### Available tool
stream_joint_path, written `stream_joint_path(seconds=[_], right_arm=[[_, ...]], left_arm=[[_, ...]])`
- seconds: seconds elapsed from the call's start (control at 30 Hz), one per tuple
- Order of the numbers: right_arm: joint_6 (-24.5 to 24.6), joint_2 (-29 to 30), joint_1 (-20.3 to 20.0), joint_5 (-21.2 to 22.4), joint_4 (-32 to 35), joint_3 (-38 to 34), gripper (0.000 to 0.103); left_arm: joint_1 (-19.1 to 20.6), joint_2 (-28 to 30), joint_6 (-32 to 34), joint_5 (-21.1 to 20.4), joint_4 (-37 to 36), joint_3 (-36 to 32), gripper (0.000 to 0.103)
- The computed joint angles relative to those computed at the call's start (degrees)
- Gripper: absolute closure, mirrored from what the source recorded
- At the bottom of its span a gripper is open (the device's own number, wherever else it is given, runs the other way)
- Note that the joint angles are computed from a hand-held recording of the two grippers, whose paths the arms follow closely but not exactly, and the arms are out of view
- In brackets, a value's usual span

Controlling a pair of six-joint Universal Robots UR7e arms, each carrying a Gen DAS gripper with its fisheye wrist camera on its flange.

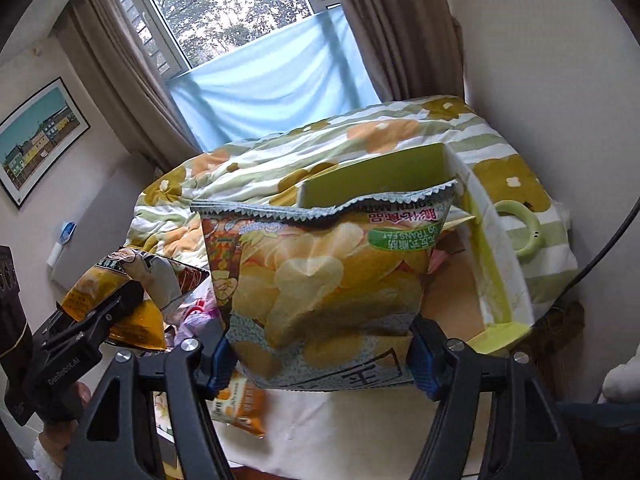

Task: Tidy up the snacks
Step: 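Carry the barbecue chips into the box with left tool while right carries potato chips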

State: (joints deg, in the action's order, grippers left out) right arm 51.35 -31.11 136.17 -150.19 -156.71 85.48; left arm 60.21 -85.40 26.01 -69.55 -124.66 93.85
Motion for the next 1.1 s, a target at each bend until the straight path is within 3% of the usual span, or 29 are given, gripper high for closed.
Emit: stream_joint_path(seconds=[0.27, 0.5, 0.57, 0.63, 0.67, 0.93, 1.1], right_arm=[[-3.9, -10.3, -4.9, 4.7, -6.4, 13.2, 0.037], [-8.2, -13.9, -8.1, 10.0, -11.0, 18.8, 0.037], [-8.6, -14.3, -8.8, 10.9, -12.3, 19.7, 0.037], [-9.0, -14.5, -9.2, 11.5, -13.5, 20.4, 0.037], [-8.9, -14.5, -9.3, 11.5, -13.8, 20.7, 0.037], [-7.6, -14.4, -9.0, 10.9, -12.4, 20.2, 0.037], [-10.1, -13.4, -9.4, 10.6, -8.6, 17.3, 0.037]], left_arm=[[-5.8, 5.2, -5.5, 4.8, -4.2, 8.3, 0.034], [-6.2, 8.1, -7.2, 8.8, -4.8, 12.0, 0.034], [-6.0, 8.8, -7.1, 9.4, -4.1, 12.0, 0.03], [-5.9, 9.2, -6.6, 10.7, -3.6, 12.1, 0.006], [-6.2, 8.9, -5.8, 11.8, -4.6, 12.8, 0.001], [-6.4, 4.5, -4.3, 11.6, -4.7, 14.4, 0.001], [-6.0, 2.8, -5.3, 12.2, -3.4, 12.9, 0.001]])
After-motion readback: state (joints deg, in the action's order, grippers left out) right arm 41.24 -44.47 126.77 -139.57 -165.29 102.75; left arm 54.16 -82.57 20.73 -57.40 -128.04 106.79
